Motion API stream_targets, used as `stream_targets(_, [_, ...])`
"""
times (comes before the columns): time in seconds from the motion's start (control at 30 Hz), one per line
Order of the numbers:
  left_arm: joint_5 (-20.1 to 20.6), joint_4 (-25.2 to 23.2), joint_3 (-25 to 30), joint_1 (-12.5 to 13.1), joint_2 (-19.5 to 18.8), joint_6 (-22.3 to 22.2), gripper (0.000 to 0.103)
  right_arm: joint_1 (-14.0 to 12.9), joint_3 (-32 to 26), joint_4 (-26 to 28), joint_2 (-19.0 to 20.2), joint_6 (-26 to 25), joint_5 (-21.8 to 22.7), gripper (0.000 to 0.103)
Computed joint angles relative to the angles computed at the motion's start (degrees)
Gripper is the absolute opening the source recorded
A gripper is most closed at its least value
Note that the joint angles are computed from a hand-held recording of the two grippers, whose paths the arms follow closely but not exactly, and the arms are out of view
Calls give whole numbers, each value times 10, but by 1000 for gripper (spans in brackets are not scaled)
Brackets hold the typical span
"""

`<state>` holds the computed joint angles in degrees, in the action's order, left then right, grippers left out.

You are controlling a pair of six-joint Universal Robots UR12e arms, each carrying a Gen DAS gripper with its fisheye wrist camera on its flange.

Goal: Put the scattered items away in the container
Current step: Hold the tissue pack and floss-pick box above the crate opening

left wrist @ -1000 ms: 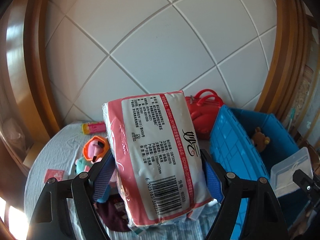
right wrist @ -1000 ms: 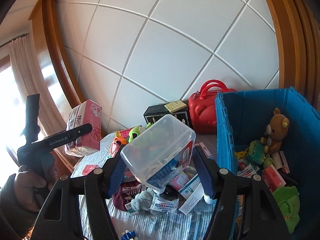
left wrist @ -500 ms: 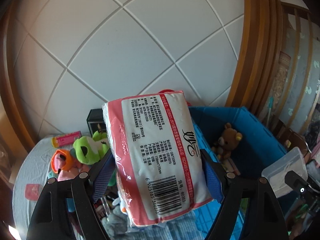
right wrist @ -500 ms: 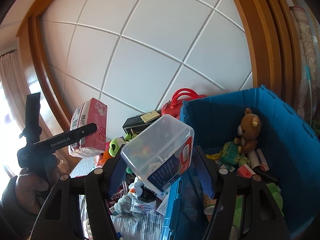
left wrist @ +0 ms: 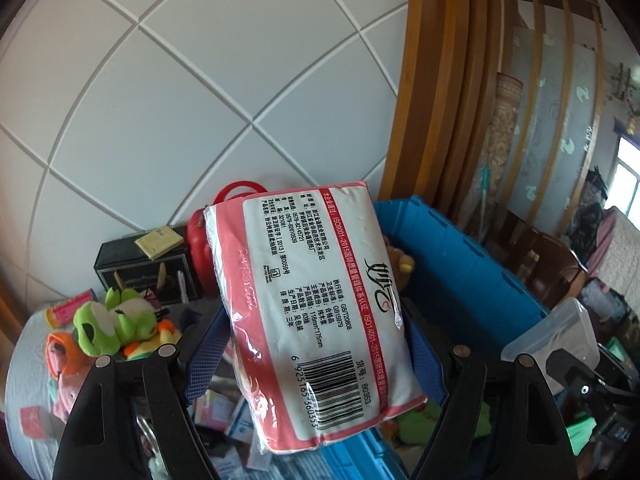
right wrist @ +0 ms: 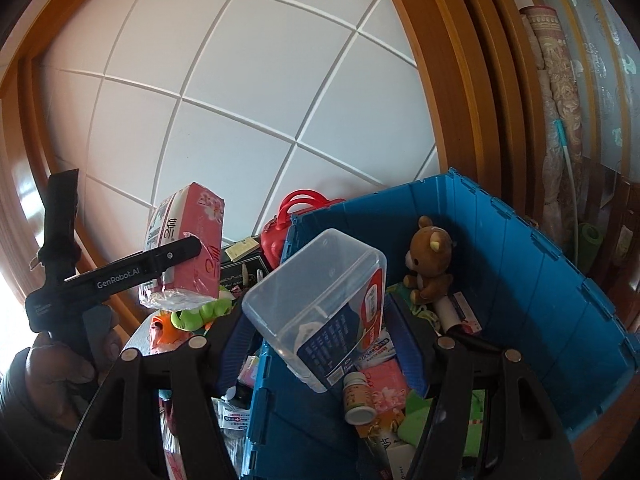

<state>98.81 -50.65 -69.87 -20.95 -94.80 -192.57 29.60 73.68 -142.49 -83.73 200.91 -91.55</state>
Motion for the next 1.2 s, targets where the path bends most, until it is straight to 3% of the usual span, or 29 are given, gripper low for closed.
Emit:
stream_targets(0.57, [-56, -10, 81, -43, -71, 36, 81, -24, 42, 10, -34, 38, -51, 63])
stream_targets(1.0, [-75, -28, 114, -57, -100, 49, 81, -38, 60, 21, -48, 59, -68, 62])
stream_targets(1.07, [-76, -32, 118, -58, -104, 49, 81, -40, 61, 23, -48, 59, -67, 55])
stream_targets(1.13, [-76, -33, 121, -59, -106, 51, 81, -43, 60, 26, -48, 59, -65, 36])
stream_targets(1.2, [-77, -35, 123, -59, -108, 53, 81, -45, 60, 29, -46, 59, -62, 35])
